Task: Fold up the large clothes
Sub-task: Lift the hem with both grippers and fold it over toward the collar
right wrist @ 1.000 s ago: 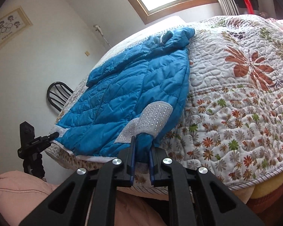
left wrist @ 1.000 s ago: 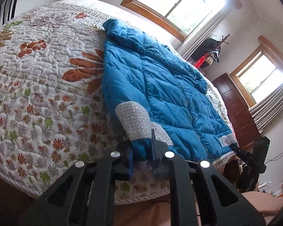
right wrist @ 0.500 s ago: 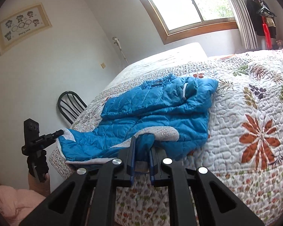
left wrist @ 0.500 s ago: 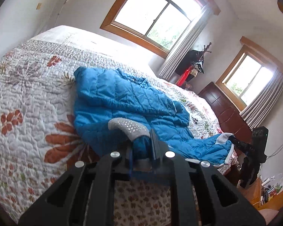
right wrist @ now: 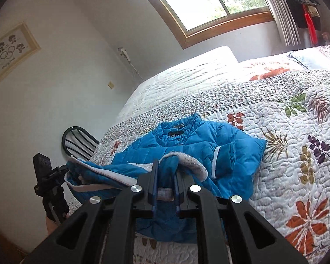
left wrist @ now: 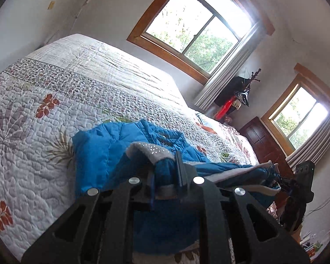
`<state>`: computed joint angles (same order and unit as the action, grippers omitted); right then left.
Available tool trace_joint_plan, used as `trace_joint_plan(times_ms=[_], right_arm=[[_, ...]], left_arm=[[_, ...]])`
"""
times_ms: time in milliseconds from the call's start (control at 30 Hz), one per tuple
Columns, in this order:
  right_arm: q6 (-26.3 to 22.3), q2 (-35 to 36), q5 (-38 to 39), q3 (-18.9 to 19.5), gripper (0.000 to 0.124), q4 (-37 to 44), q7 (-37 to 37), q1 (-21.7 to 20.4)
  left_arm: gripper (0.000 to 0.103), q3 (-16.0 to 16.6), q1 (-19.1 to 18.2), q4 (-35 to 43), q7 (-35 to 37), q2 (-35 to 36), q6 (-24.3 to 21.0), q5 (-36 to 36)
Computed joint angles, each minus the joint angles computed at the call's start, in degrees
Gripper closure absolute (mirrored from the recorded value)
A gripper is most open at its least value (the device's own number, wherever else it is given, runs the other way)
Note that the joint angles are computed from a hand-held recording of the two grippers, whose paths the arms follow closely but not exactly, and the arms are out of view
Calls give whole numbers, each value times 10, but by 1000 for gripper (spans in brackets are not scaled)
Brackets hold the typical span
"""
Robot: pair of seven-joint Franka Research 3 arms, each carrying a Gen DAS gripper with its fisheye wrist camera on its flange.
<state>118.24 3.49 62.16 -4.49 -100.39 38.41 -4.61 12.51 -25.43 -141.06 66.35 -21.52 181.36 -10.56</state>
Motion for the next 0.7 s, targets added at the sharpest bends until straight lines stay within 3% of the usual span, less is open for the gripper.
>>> trace_joint_plan(times_ms=[167, 267, 433, 700], right_arm=[[0, 108, -31, 20, 113, 122, 84, -1], [0, 173, -49, 39, 113, 195, 131, -10], [-10, 283, -107, 64, 113, 328, 216, -17], [-56, 454, -192, 103, 113, 540, 347, -26]], left_arm=[[89, 97, -84, 97, 70, 103, -22, -86], [89, 133, -110, 155, 138, 165, -49, -175], [87, 120, -64, 236, 188, 257, -109, -257], [85, 48, 33, 310, 229, 341, -168, -324]])
